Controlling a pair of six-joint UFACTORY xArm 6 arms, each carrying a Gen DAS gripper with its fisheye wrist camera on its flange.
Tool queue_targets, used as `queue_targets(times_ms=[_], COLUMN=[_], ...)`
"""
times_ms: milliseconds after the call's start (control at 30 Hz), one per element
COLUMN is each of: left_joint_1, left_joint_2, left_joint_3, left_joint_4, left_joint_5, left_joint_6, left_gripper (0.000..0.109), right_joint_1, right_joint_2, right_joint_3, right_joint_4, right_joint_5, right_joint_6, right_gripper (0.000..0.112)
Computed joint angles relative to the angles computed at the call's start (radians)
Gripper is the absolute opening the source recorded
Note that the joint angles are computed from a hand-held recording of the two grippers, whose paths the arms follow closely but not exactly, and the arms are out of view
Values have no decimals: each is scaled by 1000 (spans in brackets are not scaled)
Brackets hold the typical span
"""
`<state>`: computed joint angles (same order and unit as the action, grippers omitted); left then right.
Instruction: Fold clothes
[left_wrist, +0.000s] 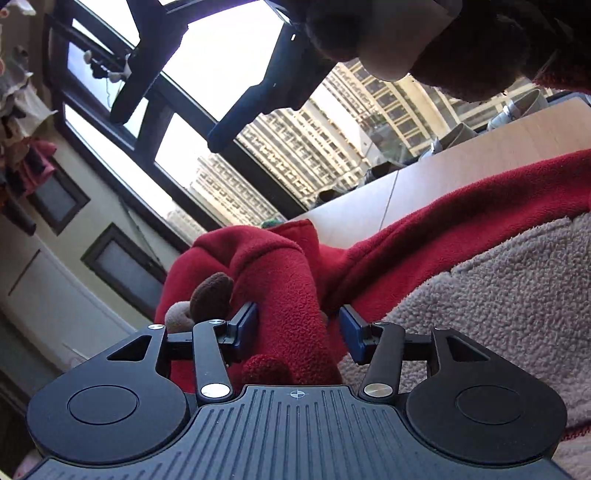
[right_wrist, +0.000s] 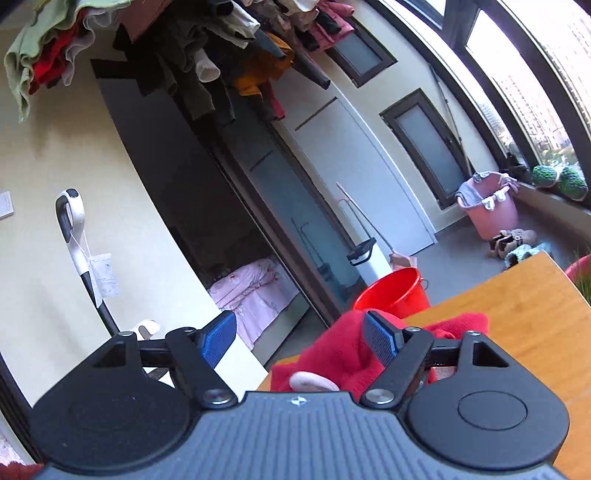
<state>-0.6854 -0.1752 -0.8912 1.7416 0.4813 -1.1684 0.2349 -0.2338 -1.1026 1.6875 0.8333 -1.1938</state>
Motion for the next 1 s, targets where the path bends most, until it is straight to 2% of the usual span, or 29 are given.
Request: queue_targets(times_ms=[67, 133, 167, 200, 267, 300, 333, 433, 500, 567, 600, 633, 667, 733, 767, 833, 900, 1000], left_joint_1=[20, 38, 47, 54, 78, 104, 146, 310, 344, 341, 319, 284, 247, 213, 215, 239, 236, 220], left_joint_2=[-26, -67, -86, -113, -180, -217, -259, -336, -321, -273, -239, -208, -183, -157, -157, -175, -196, -201], left_joint_3=[15, 47, 59, 82, 131, 156, 177, 184, 141, 105, 95, 94, 96, 102, 112, 132, 144, 144], left_joint_4=[-36, -101, -139, -172, -243, -258, -268, -262, -179, -164, -195, -260, -359, -432, -416, -416, -434, -464], left_joint_5=[-23, -18, -5, 13, 26, -2, -71, -364, -429, -444, -414, -346, -263, -168, -150, -168, -134, -105], left_joint_6=[-24, -5, 18, 36, 28, -20, -110, -424, -631, -711, -689, -624, -522, -442, -452, -478, -460, -425], left_gripper=[63, 70, 72, 73, 73, 73, 73, 78, 80, 80, 77, 74, 65, 65, 69, 69, 71, 73], right_joint_1=[20, 77, 106, 118, 99, 88, 86, 116, 136, 138, 133, 127, 122, 114, 116, 122, 141, 187], right_joint_2=[92, 181, 221, 251, 260, 255, 249, 229, 216, 208, 206, 204, 199, 187, 182, 173, 180, 148], right_joint_3=[-85, -144, -148, -143, -121, -109, -101, -77, -63, -51, -47, -44, -37, -22, -15, -6, -22, -22], right_joint_4=[-94, -280, -333, -345, -242, -203, -192, -173, -156, -135, -120, -105, -94, -73, -67, -63, -97, -181], right_joint_5=[34, -65, -136, -178, -165, -147, -147, -208, -247, -251, -244, -237, -235, -234, -239, -253, -285, -377], right_joint_6=[101, 241, 276, 280, 204, 184, 183, 112, 74, 48, 40, 37, 31, 17, 5, -15, 2, 70], right_gripper=[68, 67, 62, 62, 62, 62, 62, 62, 63, 63, 63, 64, 64, 65, 66, 67, 69, 74])
